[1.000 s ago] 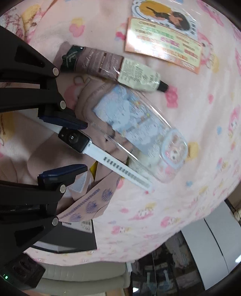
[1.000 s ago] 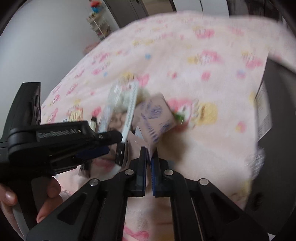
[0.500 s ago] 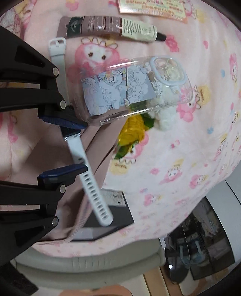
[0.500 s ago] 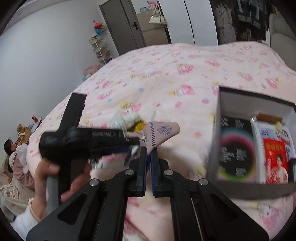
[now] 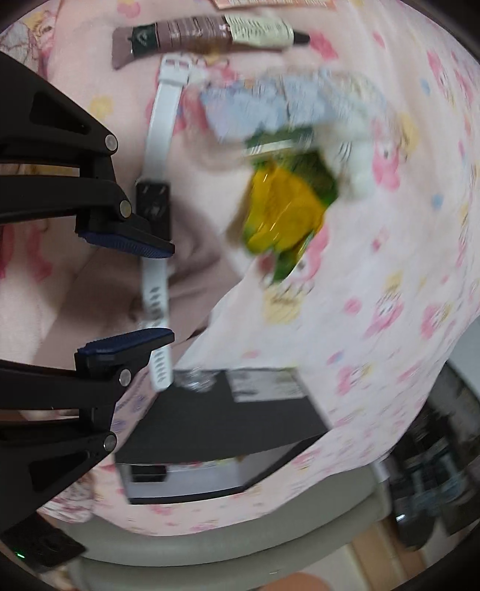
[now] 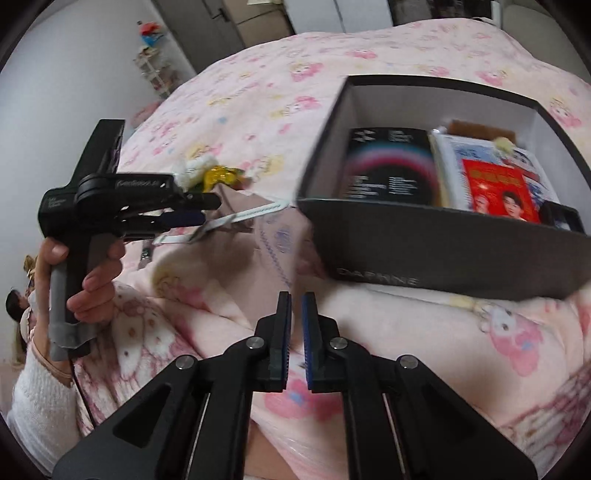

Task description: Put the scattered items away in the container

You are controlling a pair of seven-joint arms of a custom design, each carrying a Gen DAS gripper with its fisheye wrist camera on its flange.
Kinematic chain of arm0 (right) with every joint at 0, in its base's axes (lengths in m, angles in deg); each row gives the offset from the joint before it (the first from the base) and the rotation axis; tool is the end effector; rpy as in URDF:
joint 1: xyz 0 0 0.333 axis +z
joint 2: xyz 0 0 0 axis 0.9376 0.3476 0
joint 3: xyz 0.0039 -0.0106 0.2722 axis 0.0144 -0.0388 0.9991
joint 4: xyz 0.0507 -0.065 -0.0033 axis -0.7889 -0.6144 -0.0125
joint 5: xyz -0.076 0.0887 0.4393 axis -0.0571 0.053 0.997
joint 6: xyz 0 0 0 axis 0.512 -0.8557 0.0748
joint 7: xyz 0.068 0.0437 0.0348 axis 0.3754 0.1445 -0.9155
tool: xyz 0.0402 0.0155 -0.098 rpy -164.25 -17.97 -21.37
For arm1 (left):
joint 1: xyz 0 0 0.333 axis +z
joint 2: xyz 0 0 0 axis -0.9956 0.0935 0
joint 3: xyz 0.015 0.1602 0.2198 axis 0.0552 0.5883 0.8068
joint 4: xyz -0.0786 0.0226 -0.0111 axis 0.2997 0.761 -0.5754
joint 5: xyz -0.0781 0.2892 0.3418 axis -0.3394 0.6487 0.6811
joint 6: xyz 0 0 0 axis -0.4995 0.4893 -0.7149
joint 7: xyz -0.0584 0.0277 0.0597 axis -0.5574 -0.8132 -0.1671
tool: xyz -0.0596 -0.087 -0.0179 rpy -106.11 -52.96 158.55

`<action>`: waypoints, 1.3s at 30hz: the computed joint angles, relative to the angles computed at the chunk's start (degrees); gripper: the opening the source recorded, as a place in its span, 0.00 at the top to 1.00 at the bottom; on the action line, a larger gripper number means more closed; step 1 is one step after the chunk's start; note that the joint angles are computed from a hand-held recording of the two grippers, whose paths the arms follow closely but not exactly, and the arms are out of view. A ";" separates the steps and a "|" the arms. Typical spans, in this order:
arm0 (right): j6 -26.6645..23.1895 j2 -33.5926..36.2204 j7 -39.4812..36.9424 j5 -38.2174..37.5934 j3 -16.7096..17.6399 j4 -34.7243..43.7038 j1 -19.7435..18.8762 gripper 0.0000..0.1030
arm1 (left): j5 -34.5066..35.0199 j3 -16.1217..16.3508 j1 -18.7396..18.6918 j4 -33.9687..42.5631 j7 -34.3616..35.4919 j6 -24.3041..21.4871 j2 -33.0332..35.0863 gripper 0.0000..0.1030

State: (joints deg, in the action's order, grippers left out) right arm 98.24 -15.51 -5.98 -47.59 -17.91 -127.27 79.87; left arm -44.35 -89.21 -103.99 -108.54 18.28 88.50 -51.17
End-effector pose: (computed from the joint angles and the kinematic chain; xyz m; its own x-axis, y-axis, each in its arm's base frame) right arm 0.5686 0.1272 0.4854 0.6769 -0.6744 -0.2951 -0.7136 -0.5027 -0.4880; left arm 0.4881 -0.3070 0.4388 0.5634 -0.6450 0.5163 -0.6387 -0.7364 -0.2231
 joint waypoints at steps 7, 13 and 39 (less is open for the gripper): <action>-5.30 2.05 -0.83 3.48 -0.77 2.75 0.09 0.68 | -10.90 1.83 -3.17 8.58 13.97 -9.79 7.48 0.62; -6.02 7.63 2.52 -0.78 1.74 6.07 1.24 0.94 | 0.33 -1.76 1.13 7.97 -0.37 -14.29 5.17 0.62; -9.33 10.68 -0.17 3.34 1.79 9.50 1.67 0.94 | -9.91 1.48 -0.25 -0.36 0.82 -2.33 1.58 0.79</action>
State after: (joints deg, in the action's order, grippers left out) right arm 88.91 -4.83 -6.15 -44.24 -16.12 -117.77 81.54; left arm -54.26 -87.73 -104.24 -108.90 19.10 86.17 -49.59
